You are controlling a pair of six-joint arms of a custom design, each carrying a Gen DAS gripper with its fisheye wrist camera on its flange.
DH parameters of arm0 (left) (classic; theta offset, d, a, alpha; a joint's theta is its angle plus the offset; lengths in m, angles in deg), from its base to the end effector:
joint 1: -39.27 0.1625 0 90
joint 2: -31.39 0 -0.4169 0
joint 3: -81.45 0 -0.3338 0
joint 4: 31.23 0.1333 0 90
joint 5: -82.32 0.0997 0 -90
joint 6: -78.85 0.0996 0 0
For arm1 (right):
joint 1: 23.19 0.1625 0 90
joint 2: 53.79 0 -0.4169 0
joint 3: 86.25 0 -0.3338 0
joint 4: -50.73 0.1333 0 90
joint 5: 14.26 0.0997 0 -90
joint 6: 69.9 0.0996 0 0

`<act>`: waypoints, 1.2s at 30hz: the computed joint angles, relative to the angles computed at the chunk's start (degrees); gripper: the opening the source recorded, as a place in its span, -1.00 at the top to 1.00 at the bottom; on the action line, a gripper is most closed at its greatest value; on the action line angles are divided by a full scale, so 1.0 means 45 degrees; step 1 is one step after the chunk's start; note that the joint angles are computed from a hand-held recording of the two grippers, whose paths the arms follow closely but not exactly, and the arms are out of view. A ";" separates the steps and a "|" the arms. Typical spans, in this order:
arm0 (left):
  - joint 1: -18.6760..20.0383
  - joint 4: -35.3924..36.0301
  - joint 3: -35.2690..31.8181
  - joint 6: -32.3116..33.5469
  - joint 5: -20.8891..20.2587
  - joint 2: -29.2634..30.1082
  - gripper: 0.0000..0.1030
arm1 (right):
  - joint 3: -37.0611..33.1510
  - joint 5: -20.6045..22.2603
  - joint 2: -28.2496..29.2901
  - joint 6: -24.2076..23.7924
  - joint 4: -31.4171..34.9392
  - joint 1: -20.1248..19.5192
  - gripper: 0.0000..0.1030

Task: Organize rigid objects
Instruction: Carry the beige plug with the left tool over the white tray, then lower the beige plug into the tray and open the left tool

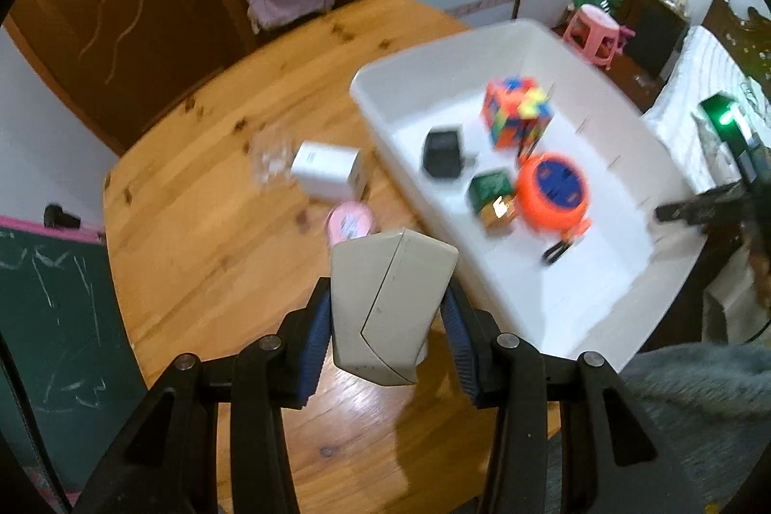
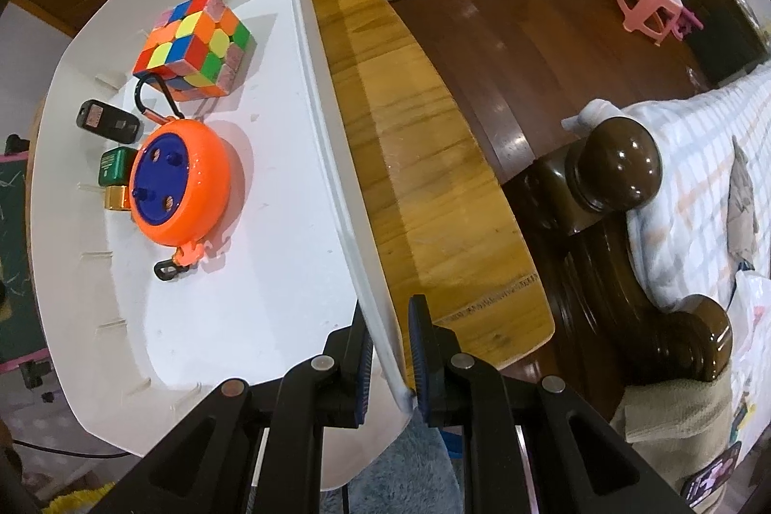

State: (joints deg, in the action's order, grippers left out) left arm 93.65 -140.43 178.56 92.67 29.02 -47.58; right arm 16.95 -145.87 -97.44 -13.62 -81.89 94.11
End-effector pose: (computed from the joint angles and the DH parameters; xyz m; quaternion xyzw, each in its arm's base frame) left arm -0.1334 -0.5172 0.3898 0.3943 0.8634 -0.0682 0.3075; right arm 0.3094 -0.4531 0.0622 -0.1807 -0.9083 0.1315 0.3536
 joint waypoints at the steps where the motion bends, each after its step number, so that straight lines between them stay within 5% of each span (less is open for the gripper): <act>1: -0.0112 -0.0097 -0.0106 0.0001 -0.0092 0.0143 0.06 | 0.0067 0.0017 -0.0021 -0.0107 -0.0134 -0.0014 0.69; 9: -0.0759 -0.0261 -0.0964 -0.0490 -0.0305 0.1492 0.06 | 0.0557 0.0231 -0.0139 -0.0843 -0.1263 -0.0088 0.69; 36: 0.0102 0.0628 -0.3547 -0.1975 0.1362 0.5944 0.06 | 0.1397 0.0750 -0.0323 -0.1854 -0.3041 -0.0414 0.72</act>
